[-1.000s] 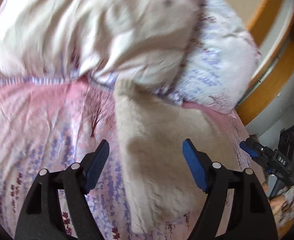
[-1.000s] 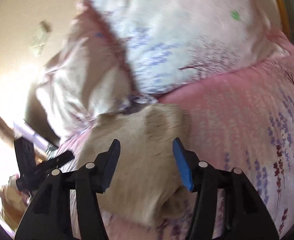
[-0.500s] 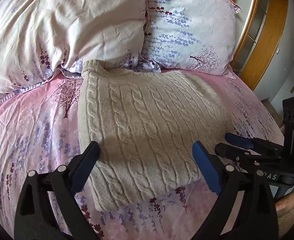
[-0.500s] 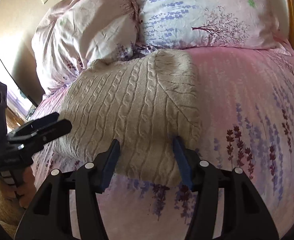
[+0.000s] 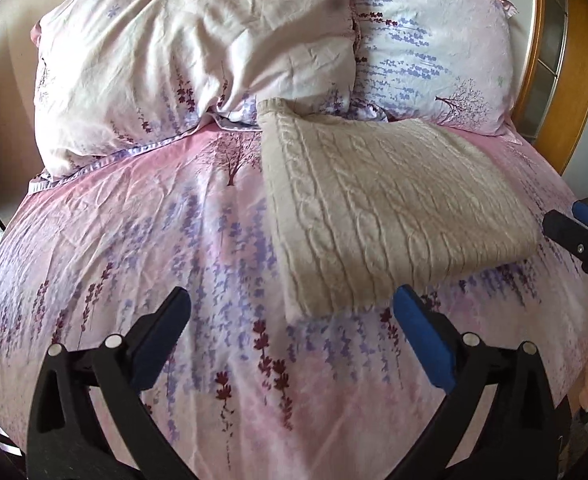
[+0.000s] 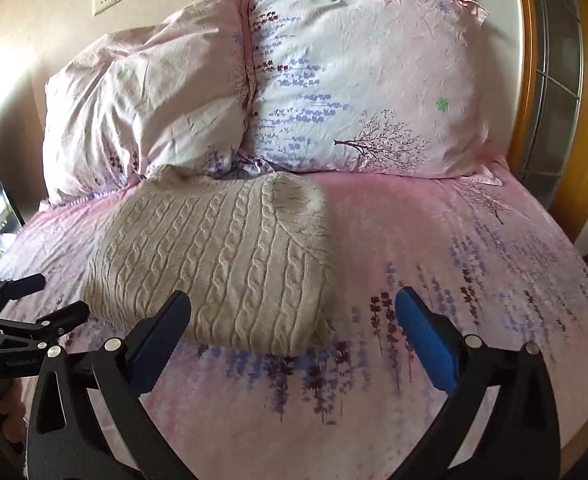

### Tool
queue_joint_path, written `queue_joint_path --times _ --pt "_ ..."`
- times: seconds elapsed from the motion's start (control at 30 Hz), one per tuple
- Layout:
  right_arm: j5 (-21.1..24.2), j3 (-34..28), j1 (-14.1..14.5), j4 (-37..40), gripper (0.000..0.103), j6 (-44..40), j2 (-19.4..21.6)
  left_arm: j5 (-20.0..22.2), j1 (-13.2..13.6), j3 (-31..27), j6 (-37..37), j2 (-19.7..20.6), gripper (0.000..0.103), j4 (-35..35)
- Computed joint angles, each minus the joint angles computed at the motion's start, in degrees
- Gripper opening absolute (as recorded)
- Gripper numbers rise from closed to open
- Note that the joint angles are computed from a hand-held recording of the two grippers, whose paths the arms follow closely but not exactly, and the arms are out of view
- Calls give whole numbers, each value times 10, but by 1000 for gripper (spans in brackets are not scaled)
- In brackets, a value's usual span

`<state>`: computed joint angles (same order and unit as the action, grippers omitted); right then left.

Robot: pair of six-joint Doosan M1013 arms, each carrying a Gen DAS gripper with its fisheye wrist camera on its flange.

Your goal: Fold small clothes

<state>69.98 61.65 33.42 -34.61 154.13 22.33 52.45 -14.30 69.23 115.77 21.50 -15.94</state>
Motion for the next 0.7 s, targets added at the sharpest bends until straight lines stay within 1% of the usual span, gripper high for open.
queue_joint_path --times 0.1,0.23,0.37,0.43,0.5,0.57,0.7 --pt "39 -19 0 31 102 -20 14 24 2 0 -6 1 101 4" --pt "56 -21 -2 67 102 -25 23 37 -2 0 -22 2 101 21" --pt "64 -22 0 72 102 -21 28 49 -6 -5 -41 6 101 41" --pt "68 -24 0 79 102 -22 31 65 -7 -12 -49 12 101 47" --pt "77 -29 -1 87 102 -27 36 69 -8 -13 -57 15 101 56" --pt "85 -34 -1 89 102 -29 40 82 -7 -19 -64 21 101 55" --pt "94 -38 -1 95 102 -29 46 80 -10 -21 -75 22 101 67"
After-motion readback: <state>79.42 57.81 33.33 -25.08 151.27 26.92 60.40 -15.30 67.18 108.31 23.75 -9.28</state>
